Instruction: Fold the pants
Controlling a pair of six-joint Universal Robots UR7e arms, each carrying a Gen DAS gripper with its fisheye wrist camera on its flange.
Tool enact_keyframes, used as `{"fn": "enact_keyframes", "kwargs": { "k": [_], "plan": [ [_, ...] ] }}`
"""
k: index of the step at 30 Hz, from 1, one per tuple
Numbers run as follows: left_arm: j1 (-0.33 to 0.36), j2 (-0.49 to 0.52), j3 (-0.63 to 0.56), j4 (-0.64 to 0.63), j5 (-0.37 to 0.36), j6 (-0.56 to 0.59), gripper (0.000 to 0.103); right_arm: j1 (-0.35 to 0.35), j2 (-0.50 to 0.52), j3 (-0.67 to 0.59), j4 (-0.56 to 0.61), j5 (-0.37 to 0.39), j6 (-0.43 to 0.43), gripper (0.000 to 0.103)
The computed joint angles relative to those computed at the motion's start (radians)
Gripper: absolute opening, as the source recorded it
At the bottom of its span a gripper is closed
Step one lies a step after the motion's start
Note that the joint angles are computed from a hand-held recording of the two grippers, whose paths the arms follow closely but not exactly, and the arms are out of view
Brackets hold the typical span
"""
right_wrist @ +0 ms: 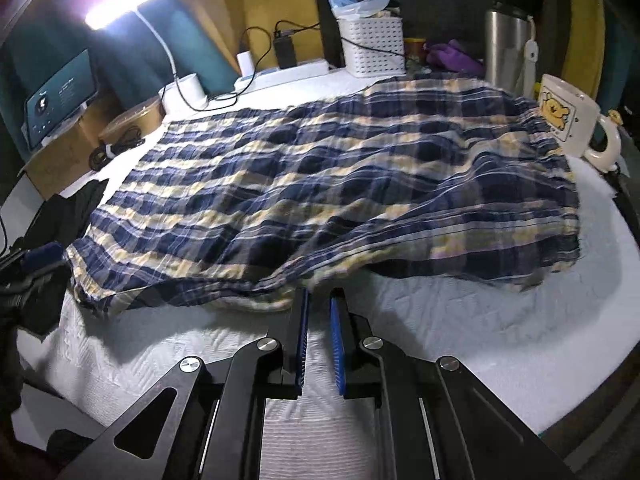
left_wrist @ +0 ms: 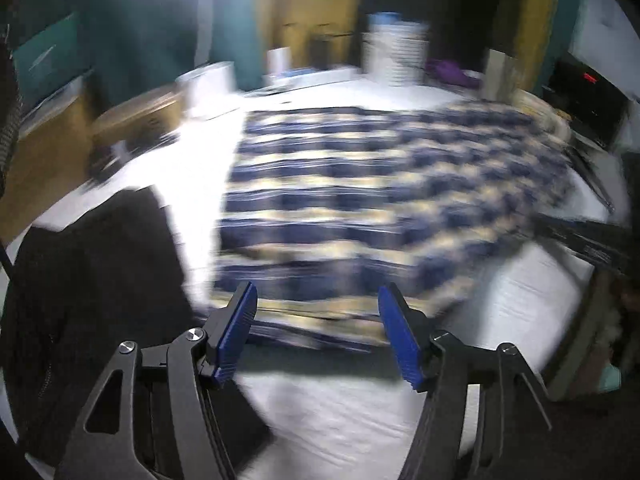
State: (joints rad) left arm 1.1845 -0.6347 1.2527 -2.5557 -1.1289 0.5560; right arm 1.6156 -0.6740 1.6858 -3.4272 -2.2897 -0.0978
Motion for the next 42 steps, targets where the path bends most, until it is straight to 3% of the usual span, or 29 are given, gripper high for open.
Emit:
{"fn": "enact_keyframes", "kwargs": {
  "k": [1, 3, 4, 5, 7, 8, 11, 13, 18, 23, 28, 30, 32, 38, 42],
  "plan": [
    [0.012, 0.024, -0.048, 0.014, 0.015, -0.025, 0.063, 0.000, -0.001, -0.001, -0.001, -0.009, 0.000, 0.014],
    [0.029, 0.059, -0.114, 0.047, 0.015, -0.044, 0.063, -0.002, -0.003, 0.000, -0.001, -0.020, 0.005, 0.037],
    [0.035, 0.067, -0.127, 0.052, 0.012, -0.042, 0.063, -0.004, -0.006, 0.005, -0.005, -0.016, 0.008, 0.072],
    [0.036, 0.073, -0.135, 0.055, 0.016, -0.038, 0.062, -0.007, -0.010, 0.011, -0.016, -0.007, 0.010, 0.092],
    [0.036, 0.086, -0.141, 0.049, 0.041, -0.013, 0.040, -0.008, -0.013, 0.019, -0.033, -0.004, 0.005, 0.092],
    [0.036, 0.088, -0.140, 0.054, 0.053, -0.010, 0.023, -0.007, -0.011, 0.017, -0.037, -0.015, -0.001, 0.092],
    [0.032, 0.076, -0.076, -0.055, 0.088, 0.083, 0.010, -0.015, -0.018, 0.023, -0.028, -0.022, 0.015, 0.092],
    [0.028, 0.068, -0.048, -0.099, 0.108, 0.117, 0.006, -0.019, -0.022, 0.025, -0.021, -0.024, 0.026, 0.092],
    [0.030, 0.056, -0.050, -0.081, 0.134, 0.081, 0.006, -0.030, -0.038, 0.045, -0.032, -0.023, 0.038, 0.092],
    [0.022, 0.046, -0.067, -0.094, 0.085, 0.028, 0.007, -0.043, -0.070, 0.092, -0.063, -0.021, 0.059, 0.093],
    [0.005, 0.068, -0.114, -0.098, 0.049, 0.026, 0.008, -0.057, -0.103, 0.147, -0.118, 0.001, 0.092, 0.101],
    [-0.001, 0.087, -0.147, -0.061, 0.042, 0.021, 0.016, -0.064, -0.112, 0.160, -0.127, 0.019, 0.106, 0.101],
    [-0.007, 0.100, -0.167, -0.041, 0.023, 0.019, 0.033, -0.070, -0.118, 0.169, -0.133, 0.039, 0.121, 0.101],
    [-0.033, 0.131, -0.222, 0.016, -0.059, -0.011, 0.037, -0.088, -0.127, 0.171, -0.134, 0.085, 0.147, 0.101],
    [-0.043, 0.160, -0.265, 0.042, -0.084, -0.008, 0.050, -0.093, -0.127, 0.155, -0.110, 0.096, 0.155, 0.103]
  ]
}}
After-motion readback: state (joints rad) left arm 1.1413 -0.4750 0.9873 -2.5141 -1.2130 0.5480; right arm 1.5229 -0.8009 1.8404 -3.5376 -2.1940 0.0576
